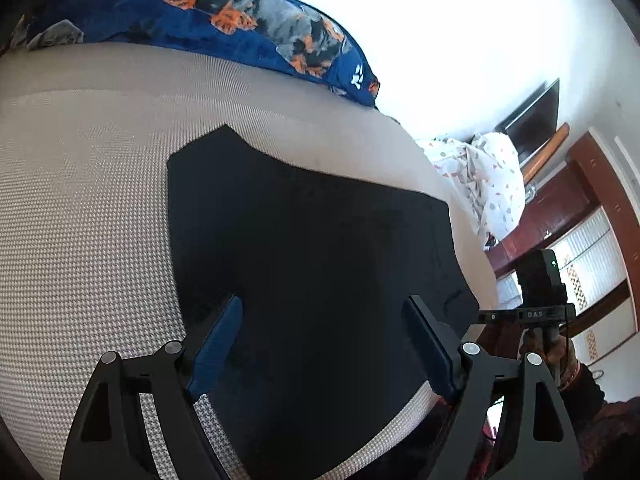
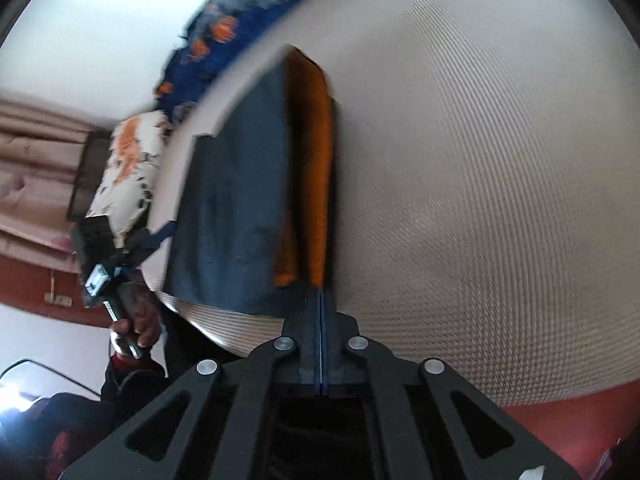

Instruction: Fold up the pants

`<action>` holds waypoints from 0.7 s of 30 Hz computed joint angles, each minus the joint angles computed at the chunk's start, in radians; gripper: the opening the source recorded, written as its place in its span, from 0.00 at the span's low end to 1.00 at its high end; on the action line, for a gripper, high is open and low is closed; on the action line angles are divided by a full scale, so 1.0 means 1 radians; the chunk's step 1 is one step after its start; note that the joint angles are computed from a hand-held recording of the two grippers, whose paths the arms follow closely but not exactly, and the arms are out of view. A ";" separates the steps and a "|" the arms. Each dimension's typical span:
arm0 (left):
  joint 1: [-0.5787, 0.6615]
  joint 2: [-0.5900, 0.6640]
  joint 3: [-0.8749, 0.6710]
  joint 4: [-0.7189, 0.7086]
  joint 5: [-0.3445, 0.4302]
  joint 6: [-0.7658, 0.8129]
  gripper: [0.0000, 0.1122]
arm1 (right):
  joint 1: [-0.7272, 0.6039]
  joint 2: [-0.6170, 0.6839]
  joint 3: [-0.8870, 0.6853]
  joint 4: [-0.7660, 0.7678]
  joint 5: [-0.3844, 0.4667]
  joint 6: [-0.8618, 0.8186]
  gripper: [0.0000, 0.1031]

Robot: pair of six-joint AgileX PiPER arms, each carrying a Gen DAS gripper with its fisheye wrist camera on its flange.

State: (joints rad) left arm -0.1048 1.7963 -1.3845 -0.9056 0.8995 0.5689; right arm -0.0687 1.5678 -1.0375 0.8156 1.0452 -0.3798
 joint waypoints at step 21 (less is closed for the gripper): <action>0.010 -0.001 0.008 -0.002 0.005 -0.006 0.76 | 0.140 0.017 -0.132 -0.069 -0.056 0.100 0.06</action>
